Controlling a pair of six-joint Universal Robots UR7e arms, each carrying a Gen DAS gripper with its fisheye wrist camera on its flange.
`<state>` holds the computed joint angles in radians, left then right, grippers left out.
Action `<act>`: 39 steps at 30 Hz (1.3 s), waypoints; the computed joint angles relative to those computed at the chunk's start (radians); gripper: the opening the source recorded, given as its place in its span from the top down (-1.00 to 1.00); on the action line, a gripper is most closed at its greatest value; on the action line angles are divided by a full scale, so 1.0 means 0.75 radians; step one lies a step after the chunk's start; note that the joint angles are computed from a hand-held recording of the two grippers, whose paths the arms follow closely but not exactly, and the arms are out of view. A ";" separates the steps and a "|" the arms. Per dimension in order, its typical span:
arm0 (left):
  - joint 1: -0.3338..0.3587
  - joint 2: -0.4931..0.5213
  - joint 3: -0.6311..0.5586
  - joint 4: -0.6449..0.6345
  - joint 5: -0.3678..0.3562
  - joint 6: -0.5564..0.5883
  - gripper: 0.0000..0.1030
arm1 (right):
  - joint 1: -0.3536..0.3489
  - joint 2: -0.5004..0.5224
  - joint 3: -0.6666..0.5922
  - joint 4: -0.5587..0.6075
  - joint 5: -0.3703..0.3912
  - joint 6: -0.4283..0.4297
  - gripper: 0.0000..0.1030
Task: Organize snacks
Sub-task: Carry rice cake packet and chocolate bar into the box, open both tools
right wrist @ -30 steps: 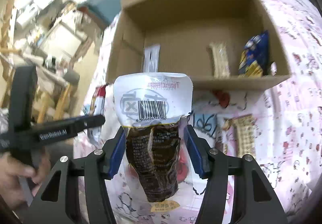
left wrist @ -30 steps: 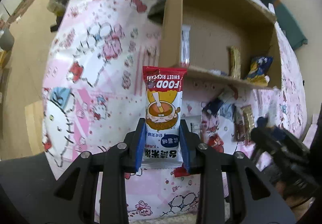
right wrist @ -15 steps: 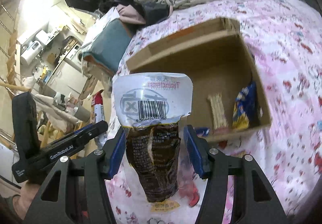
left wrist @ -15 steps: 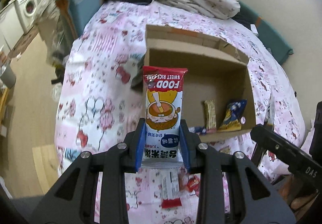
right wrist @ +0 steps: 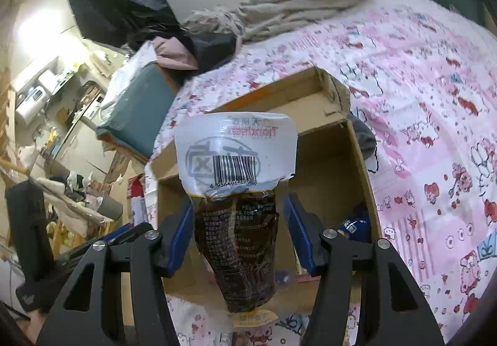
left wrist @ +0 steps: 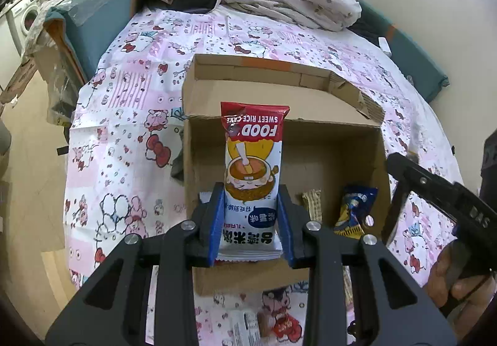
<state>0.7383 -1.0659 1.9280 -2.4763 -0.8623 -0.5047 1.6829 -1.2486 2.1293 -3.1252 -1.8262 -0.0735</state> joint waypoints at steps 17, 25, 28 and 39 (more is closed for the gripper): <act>0.064 0.116 0.016 -0.166 0.040 0.135 0.46 | -0.073 0.134 -0.052 0.029 -0.083 -0.035 -0.15; 0.072 0.136 0.020 -0.175 0.070 0.163 0.45 | -0.089 0.156 -0.066 0.087 -0.123 -0.017 -0.24; 0.069 0.143 0.021 -0.175 0.072 0.175 0.45 | -0.083 0.156 -0.067 0.088 -0.140 -0.017 -0.26; 0.070 0.142 0.016 -0.154 0.044 0.174 0.40 | -0.090 0.148 -0.071 0.119 -0.143 0.034 -0.36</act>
<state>0.7904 -0.9594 1.9404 -2.5919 -0.8293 -0.3741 1.6153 -1.1377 2.0757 -3.0362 -1.9335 -0.0482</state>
